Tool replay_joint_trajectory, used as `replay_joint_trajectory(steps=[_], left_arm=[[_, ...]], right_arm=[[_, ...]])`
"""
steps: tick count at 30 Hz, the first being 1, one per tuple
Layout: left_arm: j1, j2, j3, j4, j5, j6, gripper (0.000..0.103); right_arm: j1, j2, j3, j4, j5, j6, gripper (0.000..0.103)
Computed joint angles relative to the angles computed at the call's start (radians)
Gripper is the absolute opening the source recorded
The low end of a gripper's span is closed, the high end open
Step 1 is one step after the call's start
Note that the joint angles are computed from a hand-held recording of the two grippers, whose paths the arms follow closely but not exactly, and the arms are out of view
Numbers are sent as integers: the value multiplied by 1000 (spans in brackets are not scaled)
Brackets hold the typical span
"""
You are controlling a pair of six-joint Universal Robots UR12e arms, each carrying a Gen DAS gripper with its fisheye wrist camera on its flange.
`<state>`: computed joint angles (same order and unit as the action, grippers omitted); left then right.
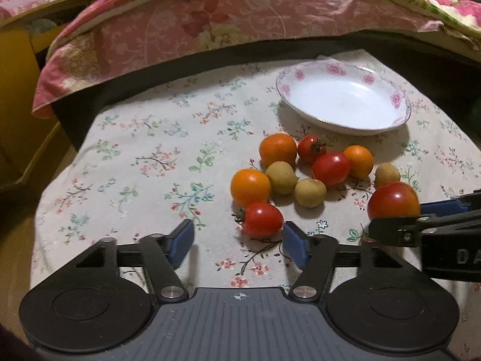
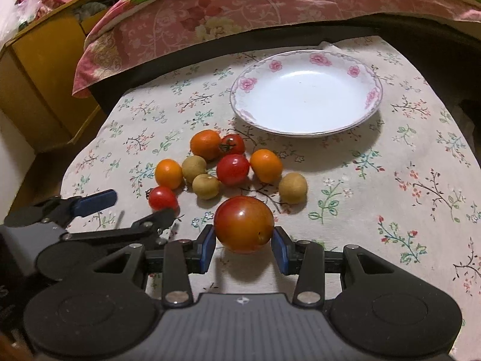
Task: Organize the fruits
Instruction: 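Grasp the large red tomato with the right tool while the left tool grasps a small red cherry tomato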
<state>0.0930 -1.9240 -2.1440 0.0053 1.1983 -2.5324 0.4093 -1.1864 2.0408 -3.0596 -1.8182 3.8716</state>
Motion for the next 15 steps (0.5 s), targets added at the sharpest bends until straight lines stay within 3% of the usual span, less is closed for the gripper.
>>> replay_joint_trajectory(steps=[3,8,15], left_arm=[[-3,-6,6,-7,-8,-7,67],[2,0,12,-57,-50,10,46],[6,18,6,-94,-58,28,41]], right_arm=[[-5,-3,8,-6,9,14,40],[-13,-9,21,-13,22,28,40],[-17,-15,30,-14,17,41,40]])
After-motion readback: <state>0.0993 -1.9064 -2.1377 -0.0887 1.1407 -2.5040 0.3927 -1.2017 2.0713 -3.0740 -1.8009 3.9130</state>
